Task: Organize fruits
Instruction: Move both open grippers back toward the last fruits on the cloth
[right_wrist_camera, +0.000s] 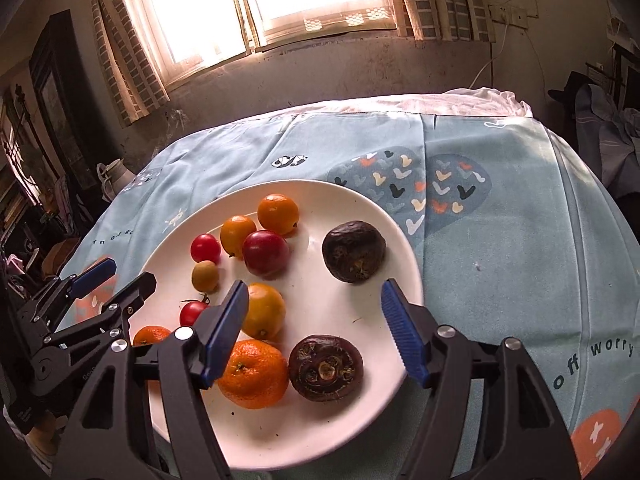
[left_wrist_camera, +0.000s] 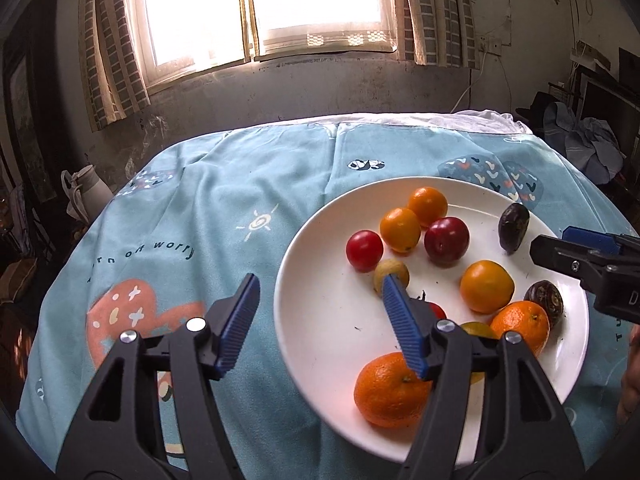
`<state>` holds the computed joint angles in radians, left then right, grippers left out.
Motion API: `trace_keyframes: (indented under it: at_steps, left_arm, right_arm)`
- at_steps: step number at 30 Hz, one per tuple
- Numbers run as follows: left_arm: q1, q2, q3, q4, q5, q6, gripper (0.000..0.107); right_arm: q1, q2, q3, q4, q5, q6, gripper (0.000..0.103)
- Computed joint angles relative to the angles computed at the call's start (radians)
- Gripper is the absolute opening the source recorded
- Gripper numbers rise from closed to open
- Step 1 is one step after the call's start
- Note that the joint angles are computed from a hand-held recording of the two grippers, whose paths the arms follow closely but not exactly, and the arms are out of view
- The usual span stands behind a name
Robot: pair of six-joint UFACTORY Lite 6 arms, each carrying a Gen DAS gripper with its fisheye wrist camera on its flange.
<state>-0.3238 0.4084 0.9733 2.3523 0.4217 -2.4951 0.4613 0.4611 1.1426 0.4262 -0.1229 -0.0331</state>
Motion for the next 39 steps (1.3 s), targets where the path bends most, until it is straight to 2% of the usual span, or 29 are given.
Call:
trace_keyframes:
  at_steps: [2, 5, 8, 10, 13, 15, 18, 21, 24, 39]
  left_arm:
    - [-0.023, -0.065, -0.078, -0.013, 0.042, 0.009, 0.069]
    - [-0.068, -0.208, -0.233, -0.045, 0.095, 0.008, 0.071]
    - [-0.126, -0.398, -0.425, -0.086, 0.125, 0.003, 0.073]
    - [-0.212, -0.529, -0.547, -0.204, 0.174, 0.071, 0.074]
    - [-0.411, -0.710, -0.711, -0.430, 0.307, 0.181, 0.080]
    - [-0.550, -0.796, -0.780, -0.575, 0.396, 0.231, 0.082]
    - [-0.743, -0.873, -0.850, -0.754, 0.510, 0.255, 0.082]
    - [-0.878, -0.920, -0.887, -0.869, 0.588, 0.258, 0.082]
    - [-0.938, -0.928, -0.901, -0.909, 0.604, 0.243, 0.085]
    - [-0.910, -0.875, -0.892, -0.879, 0.554, 0.220, 0.085]
  right_arm:
    - [0.004, -0.068, -0.068, -0.084, -0.009, 0.098, 0.069]
    - [0.027, -0.200, -0.191, -0.065, -0.032, 0.106, 0.069]
    - [0.087, -0.342, -0.321, 0.074, -0.058, -0.003, 0.069]
    - [0.137, -0.430, -0.400, 0.155, -0.066, -0.068, 0.069]
    - [0.237, -0.552, -0.533, 0.295, -0.129, -0.157, 0.069]
    - [0.293, -0.594, -0.593, 0.326, -0.151, -0.161, 0.070]
    - [0.393, -0.621, -0.667, 0.476, -0.224, -0.251, 0.070]
    - [0.437, -0.623, -0.693, 0.485, -0.229, -0.246, 0.070]
    - [0.456, -0.626, -0.703, 0.485, -0.237, -0.240, 0.070]
    - [0.438, -0.591, -0.696, 0.414, -0.230, -0.176, 0.070]
